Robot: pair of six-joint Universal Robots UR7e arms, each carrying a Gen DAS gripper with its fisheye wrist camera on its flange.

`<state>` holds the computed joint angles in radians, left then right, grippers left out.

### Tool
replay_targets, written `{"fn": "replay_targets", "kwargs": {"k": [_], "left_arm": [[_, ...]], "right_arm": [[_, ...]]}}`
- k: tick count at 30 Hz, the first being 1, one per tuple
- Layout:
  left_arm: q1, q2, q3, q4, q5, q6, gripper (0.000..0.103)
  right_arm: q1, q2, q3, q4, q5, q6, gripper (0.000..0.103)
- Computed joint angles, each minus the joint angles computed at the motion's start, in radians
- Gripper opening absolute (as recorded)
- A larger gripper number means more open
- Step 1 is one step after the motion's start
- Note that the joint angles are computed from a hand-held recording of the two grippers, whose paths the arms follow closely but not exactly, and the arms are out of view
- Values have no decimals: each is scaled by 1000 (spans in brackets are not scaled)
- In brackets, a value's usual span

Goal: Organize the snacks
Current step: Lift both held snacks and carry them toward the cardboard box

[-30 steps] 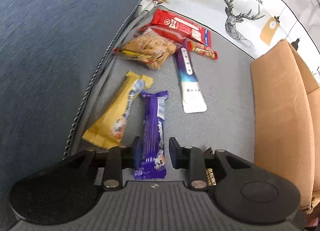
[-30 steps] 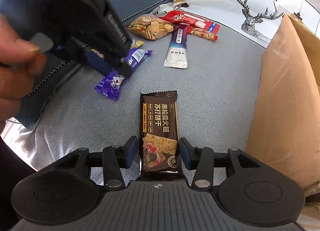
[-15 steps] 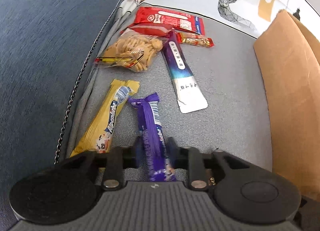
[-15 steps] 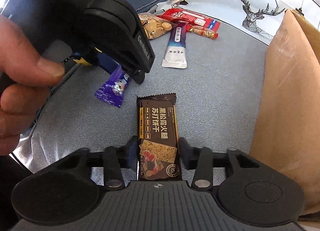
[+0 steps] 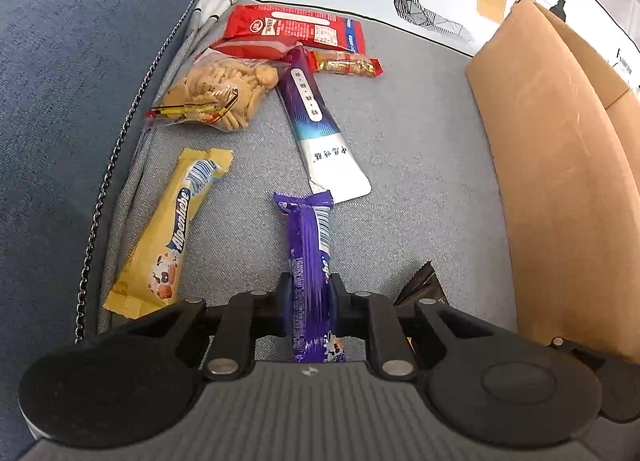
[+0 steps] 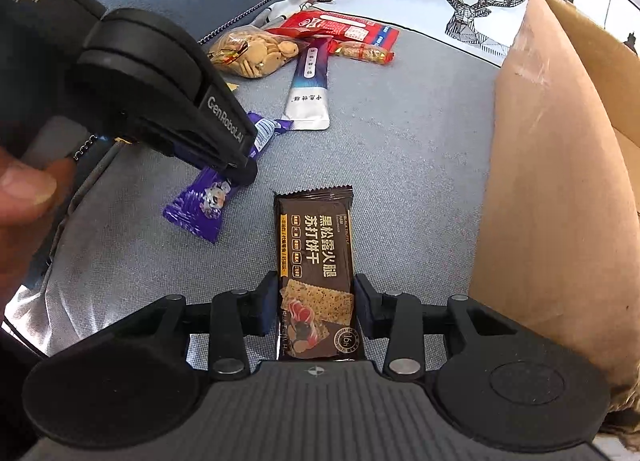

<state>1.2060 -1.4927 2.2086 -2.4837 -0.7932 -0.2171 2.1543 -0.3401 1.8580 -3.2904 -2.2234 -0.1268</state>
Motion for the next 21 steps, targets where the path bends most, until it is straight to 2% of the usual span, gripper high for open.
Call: {"fn": "replay_targets", "kwargs": {"k": [21], "left_arm": [[-3, 5, 7, -26, 2, 38, 17]], "right_arm": [[0, 6, -1, -18, 1, -3, 41]]}}
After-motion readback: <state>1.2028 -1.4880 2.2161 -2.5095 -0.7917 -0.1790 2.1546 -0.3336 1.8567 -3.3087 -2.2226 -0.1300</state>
